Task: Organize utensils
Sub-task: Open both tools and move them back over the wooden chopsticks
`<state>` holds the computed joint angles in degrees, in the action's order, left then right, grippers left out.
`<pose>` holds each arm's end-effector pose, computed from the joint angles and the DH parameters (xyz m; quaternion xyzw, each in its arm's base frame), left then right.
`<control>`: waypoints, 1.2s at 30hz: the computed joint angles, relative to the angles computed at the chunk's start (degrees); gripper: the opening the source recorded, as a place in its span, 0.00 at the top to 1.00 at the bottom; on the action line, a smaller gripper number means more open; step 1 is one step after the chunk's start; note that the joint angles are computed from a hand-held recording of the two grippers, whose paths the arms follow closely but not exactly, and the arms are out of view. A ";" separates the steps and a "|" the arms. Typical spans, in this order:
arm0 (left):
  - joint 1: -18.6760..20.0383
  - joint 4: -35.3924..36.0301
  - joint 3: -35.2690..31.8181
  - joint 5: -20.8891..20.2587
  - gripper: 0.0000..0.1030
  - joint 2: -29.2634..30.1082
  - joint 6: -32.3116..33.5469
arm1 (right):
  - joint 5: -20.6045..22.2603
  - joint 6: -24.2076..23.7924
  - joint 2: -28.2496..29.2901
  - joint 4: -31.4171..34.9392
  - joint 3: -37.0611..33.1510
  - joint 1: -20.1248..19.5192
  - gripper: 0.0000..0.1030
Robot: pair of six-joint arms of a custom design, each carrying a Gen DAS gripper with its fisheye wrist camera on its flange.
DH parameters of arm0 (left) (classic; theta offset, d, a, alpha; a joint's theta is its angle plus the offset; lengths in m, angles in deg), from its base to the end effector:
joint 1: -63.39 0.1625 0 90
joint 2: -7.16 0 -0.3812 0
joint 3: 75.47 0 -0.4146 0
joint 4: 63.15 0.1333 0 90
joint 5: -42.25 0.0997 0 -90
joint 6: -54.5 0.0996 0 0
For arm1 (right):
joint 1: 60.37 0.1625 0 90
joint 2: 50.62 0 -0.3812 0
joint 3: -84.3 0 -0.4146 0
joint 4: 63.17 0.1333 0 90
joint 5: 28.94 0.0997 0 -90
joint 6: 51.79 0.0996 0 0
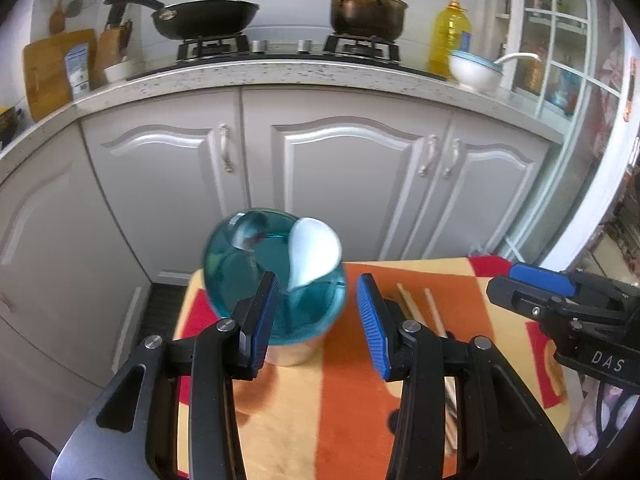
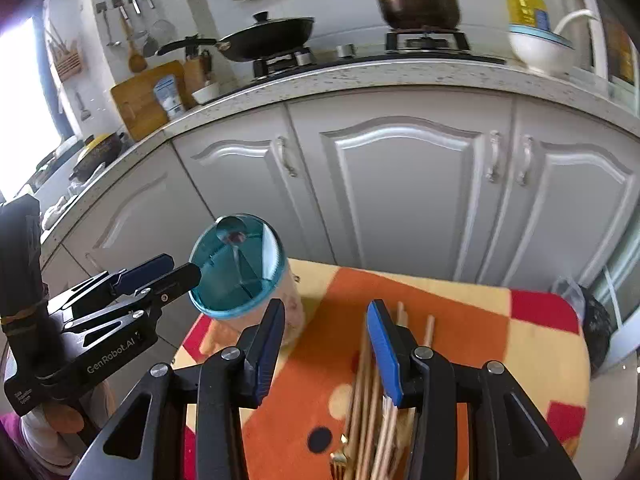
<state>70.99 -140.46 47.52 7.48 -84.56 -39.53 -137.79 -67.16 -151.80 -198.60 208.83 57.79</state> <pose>-0.3435 -0.2629 0.2182 0.0893 0.8350 -0.4193 0.3449 0.2942 -0.3354 0.3223 0.3299 -0.9108 0.2056 0.1387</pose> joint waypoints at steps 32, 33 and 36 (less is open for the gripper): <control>1.70 -19.52 2.58 -5.08 0.61 7.41 12.76 | -5.22 1.86 -11.05 7.60 4.95 -7.98 0.57; 1.98 -20.71 3.63 -5.69 0.61 6.54 13.11 | -5.27 2.04 -10.91 7.66 5.01 -8.32 0.57; 3.31 -24.61 6.08 -8.12 0.61 4.72 14.49 | -4.24 2.15 -10.54 7.86 5.39 -10.42 0.57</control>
<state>74.30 -165.07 53.60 -0.64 -79.84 -25.05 -142.03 -65.00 -162.34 -190.73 214.22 47.38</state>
